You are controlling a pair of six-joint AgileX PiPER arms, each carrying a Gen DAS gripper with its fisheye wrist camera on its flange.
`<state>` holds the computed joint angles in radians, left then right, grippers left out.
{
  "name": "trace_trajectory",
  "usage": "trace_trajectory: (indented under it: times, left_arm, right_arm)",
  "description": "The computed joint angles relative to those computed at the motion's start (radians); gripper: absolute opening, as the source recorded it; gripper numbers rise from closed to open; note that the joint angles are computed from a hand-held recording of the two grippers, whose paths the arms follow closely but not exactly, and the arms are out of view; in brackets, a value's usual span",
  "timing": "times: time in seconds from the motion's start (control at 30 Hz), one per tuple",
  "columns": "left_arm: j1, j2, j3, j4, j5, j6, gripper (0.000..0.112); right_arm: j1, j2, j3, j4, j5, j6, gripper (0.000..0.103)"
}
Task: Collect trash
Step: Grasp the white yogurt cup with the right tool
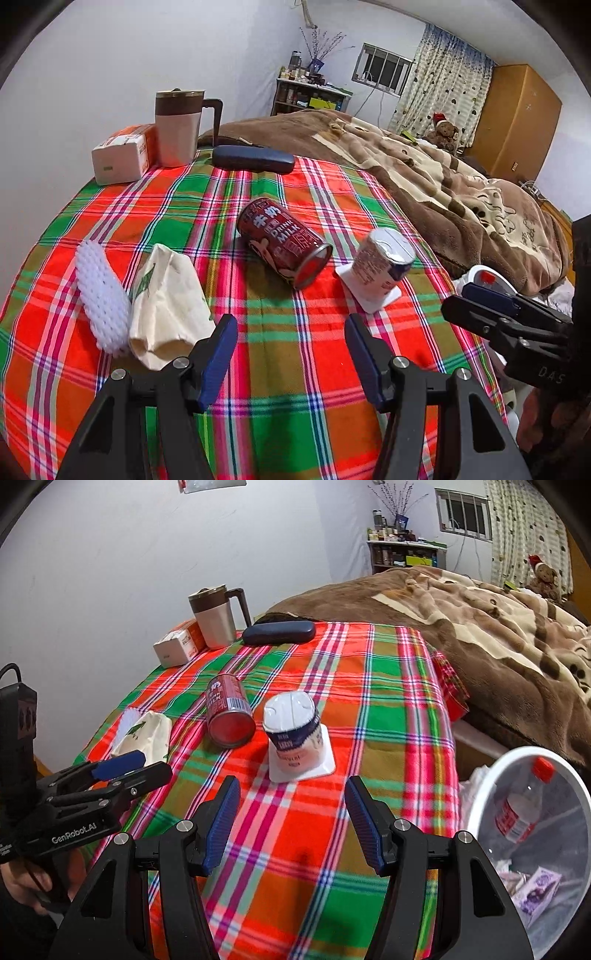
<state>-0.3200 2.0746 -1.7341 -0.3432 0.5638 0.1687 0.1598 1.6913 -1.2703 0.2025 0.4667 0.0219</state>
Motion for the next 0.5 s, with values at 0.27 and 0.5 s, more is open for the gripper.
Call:
trace_trajectory:
  times: [0.27, 0.5]
  left_arm:
    - [0.03, 0.055, -0.093, -0.029, 0.046, 0.003, 0.06]
    - [0.042, 0.095, -0.17, -0.036, 0.08, -0.012, 0.06]
  right_arm:
    - [0.011, 0.117, -0.145, -0.013, 0.03, 0.005, 0.06]
    - [0.015, 0.184, -0.225, -0.028, 0.049, 0.006, 0.053]
